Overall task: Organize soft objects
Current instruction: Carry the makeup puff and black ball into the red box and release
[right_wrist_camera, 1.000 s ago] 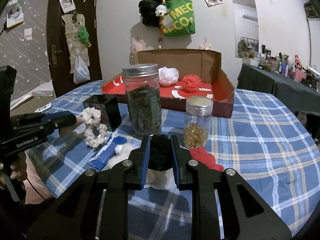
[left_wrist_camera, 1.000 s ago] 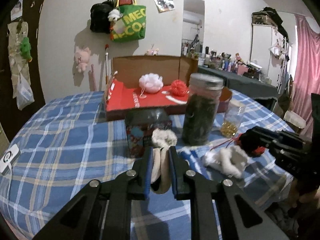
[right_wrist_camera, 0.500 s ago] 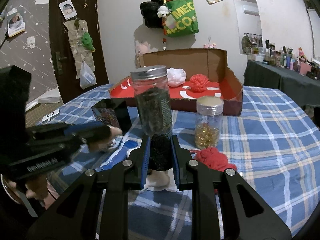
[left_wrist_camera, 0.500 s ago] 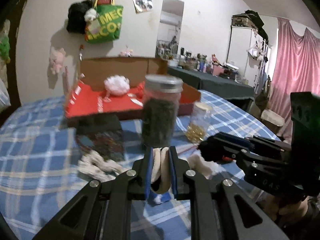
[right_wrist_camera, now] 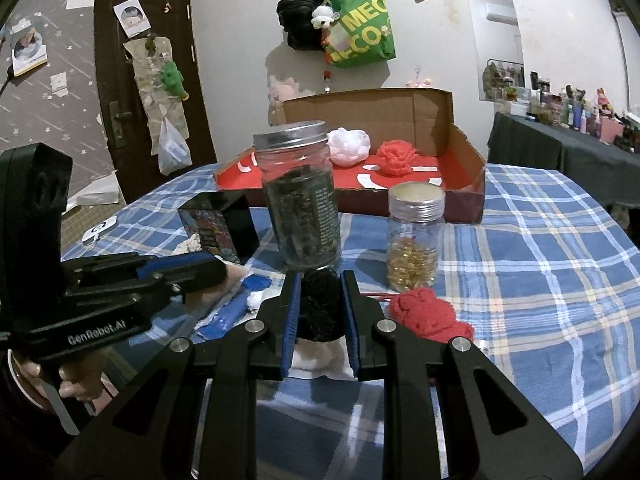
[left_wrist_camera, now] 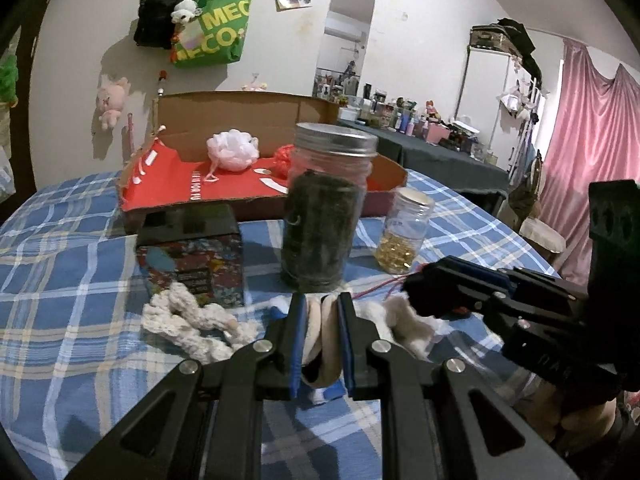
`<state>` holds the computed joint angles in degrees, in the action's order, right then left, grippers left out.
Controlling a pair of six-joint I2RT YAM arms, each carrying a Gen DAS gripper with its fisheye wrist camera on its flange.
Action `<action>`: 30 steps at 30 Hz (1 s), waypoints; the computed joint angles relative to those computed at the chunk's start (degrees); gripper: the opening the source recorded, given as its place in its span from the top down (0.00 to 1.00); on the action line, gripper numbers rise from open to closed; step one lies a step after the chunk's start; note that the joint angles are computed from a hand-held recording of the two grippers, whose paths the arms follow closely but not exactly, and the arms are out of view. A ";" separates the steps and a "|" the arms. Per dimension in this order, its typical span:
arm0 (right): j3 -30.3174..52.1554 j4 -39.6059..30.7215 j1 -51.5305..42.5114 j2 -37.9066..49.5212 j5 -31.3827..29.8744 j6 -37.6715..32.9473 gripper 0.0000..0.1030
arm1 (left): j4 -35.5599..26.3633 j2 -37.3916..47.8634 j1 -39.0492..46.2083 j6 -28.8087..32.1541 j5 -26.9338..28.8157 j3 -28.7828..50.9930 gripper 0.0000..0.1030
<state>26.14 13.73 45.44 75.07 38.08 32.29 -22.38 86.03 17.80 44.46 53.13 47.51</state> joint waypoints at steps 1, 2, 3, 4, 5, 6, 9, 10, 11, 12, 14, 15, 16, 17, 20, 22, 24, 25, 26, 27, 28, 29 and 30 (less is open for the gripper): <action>-0.20 -0.31 -0.21 -0.59 0.03 0.07 0.81 | -0.17 0.20 0.33 -0.06 0.05 0.39 0.84; -0.45 -0.55 -0.41 -1.17 -0.01 0.13 0.81 | -0.60 0.76 0.94 -0.04 0.18 1.16 0.84; -0.68 -0.86 -0.62 -1.70 -0.10 0.29 0.81 | -1.14 1.40 1.50 0.14 0.29 1.99 0.84; -0.99 -1.28 -0.87 -2.39 -0.08 0.55 0.81 | -1.33 1.83 1.96 0.12 0.32 2.55 0.84; -1.21 -1.78 -1.14 -3.01 -0.04 0.81 0.81 | -1.40 2.39 2.51 -0.10 0.03 3.28 0.84; -1.29 -2.31 -1.45 -3.51 -0.20 1.05 0.81 | -1.56 2.78 2.95 -0.17 -0.12 3.76 0.84; -2.07 -3.79 -2.92 -5.80 -1.43 1.80 0.81 | -2.63 4.12 4.69 -0.12 -0.05 5.67 0.84; -2.18 -4.85 -3.43 -6.70 -1.68 2.01 0.81 | -2.92 4.50 5.35 -0.20 -0.02 6.39 0.84; -2.26 -5.51 -3.71 -7.31 -1.67 2.13 0.81 | -3.27 4.89 5.88 -0.15 0.08 7.08 0.84; -2.38 -6.23 -4.03 -8.08 -1.71 2.21 0.81 | -3.71 5.27 6.37 -0.10 0.11 7.90 0.84; -2.50 -7.83 -4.53 -9.65 -1.59 2.23 0.81 | -3.83 5.62 7.28 -0.41 -0.08 9.15 0.84; -2.54 -8.45 -4.75 -10.21 -1.49 2.23 0.81 | -3.81 5.83 7.60 -0.51 -0.17 9.72 0.84; -2.61 -9.21 -5.15 -10.89 -1.64 2.22 0.81 | -3.65 6.01 7.98 -0.55 -0.41 10.26 0.84; -2.69 -9.68 -5.53 -11.31 -1.85 2.20 0.81 | -2.79 6.19 8.37 -1.12 -0.90 10.71 0.84; -3.28 -10.70 -7.31 -12.97 -2.94 1.86 0.81 | -1.29 7.58 9.04 -2.64 -1.99 12.32 0.84; -3.48 -11.66 -8.70 -14.09 -3.48 1.66 0.81 | -0.18 9.36 9.07 -4.22 -3.51 14.08 0.84; -3.74 -12.00 -10.46 -15.32 -5.15 1.29 0.81 | -0.38 11.06 8.96 -4.69 -4.34 15.81 0.84; -3.82 -12.40 -11.66 -16.08 -6.03 1.09 0.81 | -0.04 11.76 8.78 -5.07 -4.82 16.42 0.84; -3.84 -12.62 -12.54 -16.52 -6.63 0.83 0.81 | 0.78 12.74 8.45 -5.73 -5.73 17.15 0.84; -3.76 -12.84 -13.60 -16.88 -7.42 0.48 0.81 | 1.16 13.56 8.11 -6.10 -6.42 17.84 0.84; -3.68 -13.04 -15.10 -17.30 -8.52 -0.05 0.81 | 1.26 14.34 7.87 -6.24 -6.71 18.51 0.84; -3.57 -13.11 -16.21 -17.48 -9.43 -0.45 0.81 | 1.52 15.39 7.56 -6.43 -6.92 19.39 0.84; -3.50 -12.96 -17.65 -17.55 -10.68 -0.99 0.81 | 2.04 16.13 7.15 -6.69 -7.39 19.99 0.84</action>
